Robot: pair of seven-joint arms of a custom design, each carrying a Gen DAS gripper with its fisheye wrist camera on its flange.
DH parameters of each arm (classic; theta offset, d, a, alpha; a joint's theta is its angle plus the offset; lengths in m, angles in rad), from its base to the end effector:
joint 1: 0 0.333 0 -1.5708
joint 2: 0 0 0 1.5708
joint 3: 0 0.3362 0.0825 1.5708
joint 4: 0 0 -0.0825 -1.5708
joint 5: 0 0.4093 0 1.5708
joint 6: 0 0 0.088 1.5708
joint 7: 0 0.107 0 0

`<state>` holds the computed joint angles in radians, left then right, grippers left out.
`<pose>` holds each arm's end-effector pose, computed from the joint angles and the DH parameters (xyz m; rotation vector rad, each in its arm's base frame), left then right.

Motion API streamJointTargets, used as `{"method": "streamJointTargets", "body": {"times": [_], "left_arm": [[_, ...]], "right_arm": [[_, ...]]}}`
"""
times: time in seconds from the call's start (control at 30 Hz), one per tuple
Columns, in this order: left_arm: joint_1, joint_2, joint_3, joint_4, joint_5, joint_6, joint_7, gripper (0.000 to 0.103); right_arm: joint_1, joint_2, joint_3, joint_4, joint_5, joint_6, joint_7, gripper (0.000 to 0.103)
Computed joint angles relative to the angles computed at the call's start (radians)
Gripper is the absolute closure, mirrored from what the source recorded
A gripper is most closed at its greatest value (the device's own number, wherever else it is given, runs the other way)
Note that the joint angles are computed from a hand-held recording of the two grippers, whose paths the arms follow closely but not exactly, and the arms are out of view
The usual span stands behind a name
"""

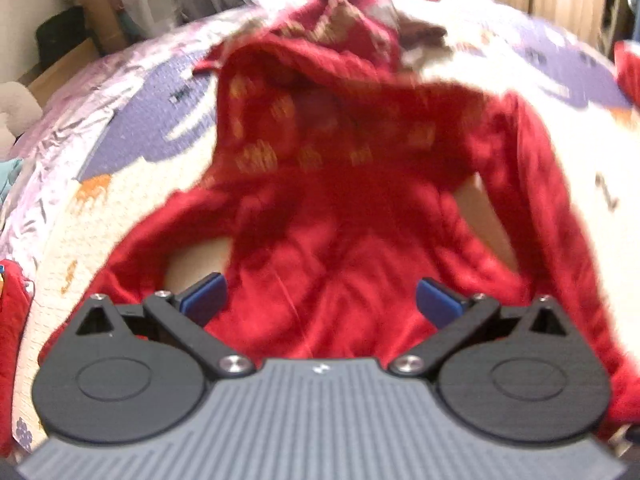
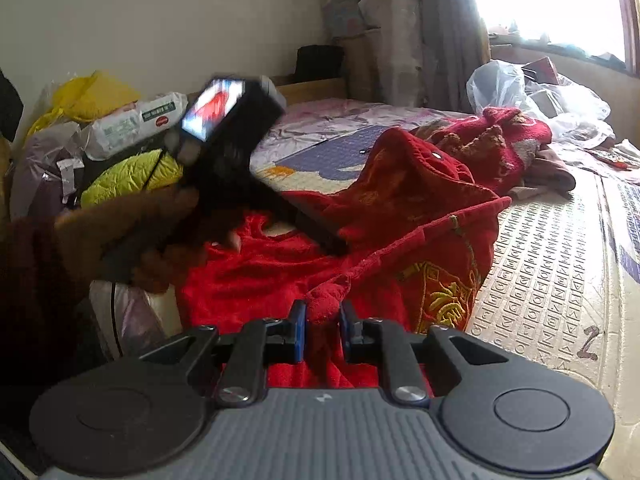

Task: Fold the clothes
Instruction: 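Lower the left gripper onto the red garment's edge and close it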

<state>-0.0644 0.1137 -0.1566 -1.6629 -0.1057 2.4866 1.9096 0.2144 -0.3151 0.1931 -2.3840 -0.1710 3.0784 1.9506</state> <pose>0.6587 -0.1414 0.6319 -1.3263 2.2163 -0.7459 0.4606 0.2239 0.5676 -1.7167 1.3810 -0.6296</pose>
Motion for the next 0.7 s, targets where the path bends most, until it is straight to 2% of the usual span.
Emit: {"method": "streamJointTargets", "body": {"times": [0.13,0.37,0.57,0.7], "left_arm": [[0.000,0.042,-0.018,0.098,-0.075,-0.057,0.042,0.000],[-0.058,0.120,-0.043,0.208,0.000,-0.088,0.060,0.000],[-0.108,0.174,-0.033,0.261,0.105,-0.084,0.022,0.000],[-0.096,0.185,-0.040,0.274,0.083,-0.085,0.017,0.000]], "right_arm": [[0.011,0.017,-0.003,0.016,-0.008,-0.018,-0.021,0.084],[0.036,0.027,-0.022,0.021,0.003,-0.030,-0.047,0.084],[0.054,0.037,-0.038,0.026,0.026,-0.038,-0.075,0.084],[0.058,0.041,-0.039,0.029,0.031,-0.039,-0.088,0.084]]}}
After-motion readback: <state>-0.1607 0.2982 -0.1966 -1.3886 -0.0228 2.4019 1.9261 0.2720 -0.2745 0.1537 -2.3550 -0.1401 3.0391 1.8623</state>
